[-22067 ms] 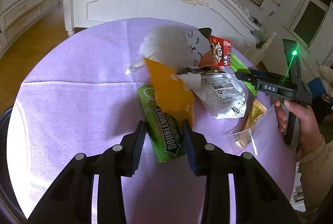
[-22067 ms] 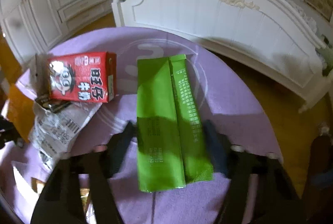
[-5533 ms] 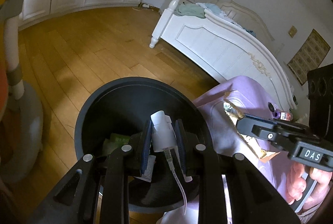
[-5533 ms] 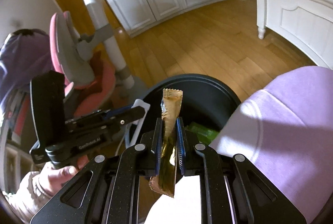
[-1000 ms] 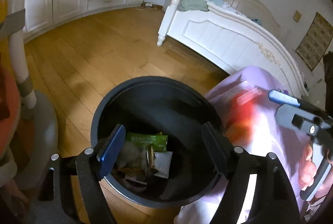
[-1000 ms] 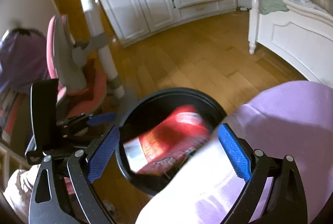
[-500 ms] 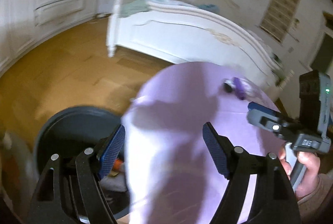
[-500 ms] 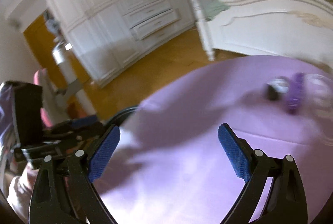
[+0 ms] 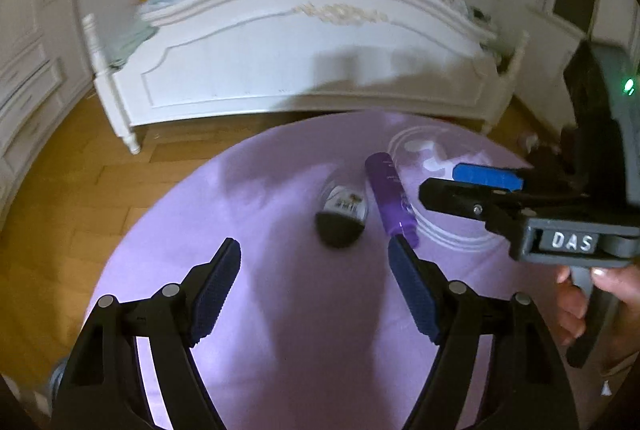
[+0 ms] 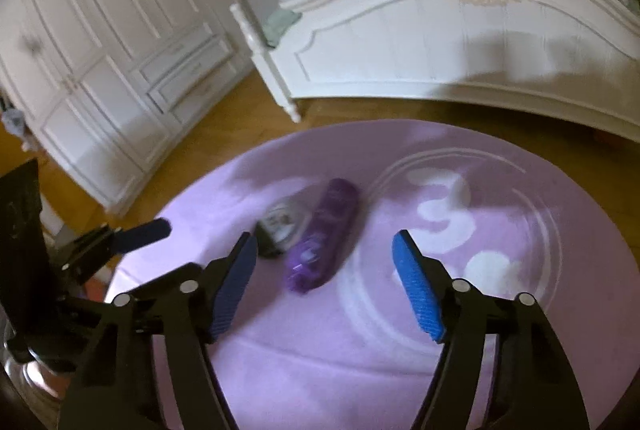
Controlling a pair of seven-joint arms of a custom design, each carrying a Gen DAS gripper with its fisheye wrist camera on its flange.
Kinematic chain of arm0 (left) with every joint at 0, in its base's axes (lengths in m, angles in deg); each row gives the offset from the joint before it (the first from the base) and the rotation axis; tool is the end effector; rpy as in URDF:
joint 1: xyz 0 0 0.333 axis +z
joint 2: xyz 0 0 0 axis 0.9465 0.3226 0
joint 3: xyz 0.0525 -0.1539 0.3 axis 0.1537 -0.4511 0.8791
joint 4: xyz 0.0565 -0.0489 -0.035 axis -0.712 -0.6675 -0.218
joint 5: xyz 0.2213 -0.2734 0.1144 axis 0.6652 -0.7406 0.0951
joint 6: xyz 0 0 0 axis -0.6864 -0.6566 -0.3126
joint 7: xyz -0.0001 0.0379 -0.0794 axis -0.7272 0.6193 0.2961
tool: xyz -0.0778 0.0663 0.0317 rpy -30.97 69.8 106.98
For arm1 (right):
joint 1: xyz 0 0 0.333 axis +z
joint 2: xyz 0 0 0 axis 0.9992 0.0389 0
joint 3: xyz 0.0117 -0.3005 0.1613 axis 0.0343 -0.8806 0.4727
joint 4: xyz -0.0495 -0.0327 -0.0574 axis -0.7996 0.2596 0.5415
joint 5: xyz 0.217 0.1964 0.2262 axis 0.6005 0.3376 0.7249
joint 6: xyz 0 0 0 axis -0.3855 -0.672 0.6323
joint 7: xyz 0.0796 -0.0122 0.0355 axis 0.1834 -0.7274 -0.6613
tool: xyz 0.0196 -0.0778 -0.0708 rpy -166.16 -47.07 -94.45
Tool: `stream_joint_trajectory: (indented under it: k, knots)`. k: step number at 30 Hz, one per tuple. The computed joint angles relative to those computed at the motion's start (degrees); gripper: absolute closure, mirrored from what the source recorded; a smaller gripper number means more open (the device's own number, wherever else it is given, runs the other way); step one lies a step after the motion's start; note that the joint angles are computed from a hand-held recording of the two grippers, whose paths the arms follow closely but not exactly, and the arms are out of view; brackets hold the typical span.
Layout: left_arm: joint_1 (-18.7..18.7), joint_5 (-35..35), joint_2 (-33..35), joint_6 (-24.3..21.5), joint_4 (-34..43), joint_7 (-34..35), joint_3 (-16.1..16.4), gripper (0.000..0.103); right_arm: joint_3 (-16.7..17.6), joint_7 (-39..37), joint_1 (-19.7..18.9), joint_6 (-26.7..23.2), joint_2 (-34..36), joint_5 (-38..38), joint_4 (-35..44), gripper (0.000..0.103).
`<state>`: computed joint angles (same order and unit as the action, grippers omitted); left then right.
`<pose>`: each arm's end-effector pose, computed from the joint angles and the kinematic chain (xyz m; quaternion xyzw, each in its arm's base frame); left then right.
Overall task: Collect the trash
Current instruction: 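Grasp the black-and-white roll-on item with the left tool while the right tool grasps the purple bottle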
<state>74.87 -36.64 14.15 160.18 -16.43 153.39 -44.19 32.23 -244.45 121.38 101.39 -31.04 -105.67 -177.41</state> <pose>0.7578 -0.1158 0.3786 -0.2480 0.9062 -0.3348 0.0727 0.6202 0.3690 0.4110 -0.4557 0.8100 -0.1909 0.3158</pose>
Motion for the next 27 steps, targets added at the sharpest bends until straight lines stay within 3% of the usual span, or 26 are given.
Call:
stream_joint_trajectory:
  k: [7, 11, 15, 18, 20, 23, 27]
  knots:
    - [-4.6, 7.0, 4.3, -1.6, 5.6, -2.7, 2.3, 0.054, 1.4, -6.7, -3.1, 1.3, 3.5, 5.3, 2.5, 0.039]
    - [-4.3, 7.1, 4.7, 0.2, 5.6, -2.5, 1.4, 0.064, 1.5, -10.7, -3.5, 0.9, 4.9, 8.0, 4.7, 0.039]
    - [-3.1, 6.4, 4.8, -1.2, 5.9, -3.7, 0.9, 0.064, 3.4, -17.8, -4.7, -2.4, 7.6, 12.7, 9.5, 0.039]
    - [-1.7, 5.2, 4.2, -1.9, 5.0, -4.4, 0.7, 0.064, 3.0, -22.1, -3.6, -7.8, 10.3, 14.3, 15.1, 0.041]
    - [-0.2, 3.8, 3.1, -2.4, 3.5, -4.7, 0.5, 0.064, 2.6, -24.8, -2.8, -10.9, 11.9, 14.7, 18.2, 0.059]
    - [2.2, 1.4, 1.3, -2.7, 1.0, -3.7, 0.1, 0.064, 2.0, -27.1, -1.4, -14.1, 13.3, 14.8, 20.9, 0.075]
    - [5.9, -3.0, -2.3, -3.1, -3.8, -0.4, -0.6, 0.064, 1.2, -24.3, 0.1, -11.4, 11.8, 14.1, 17.9, 0.077]
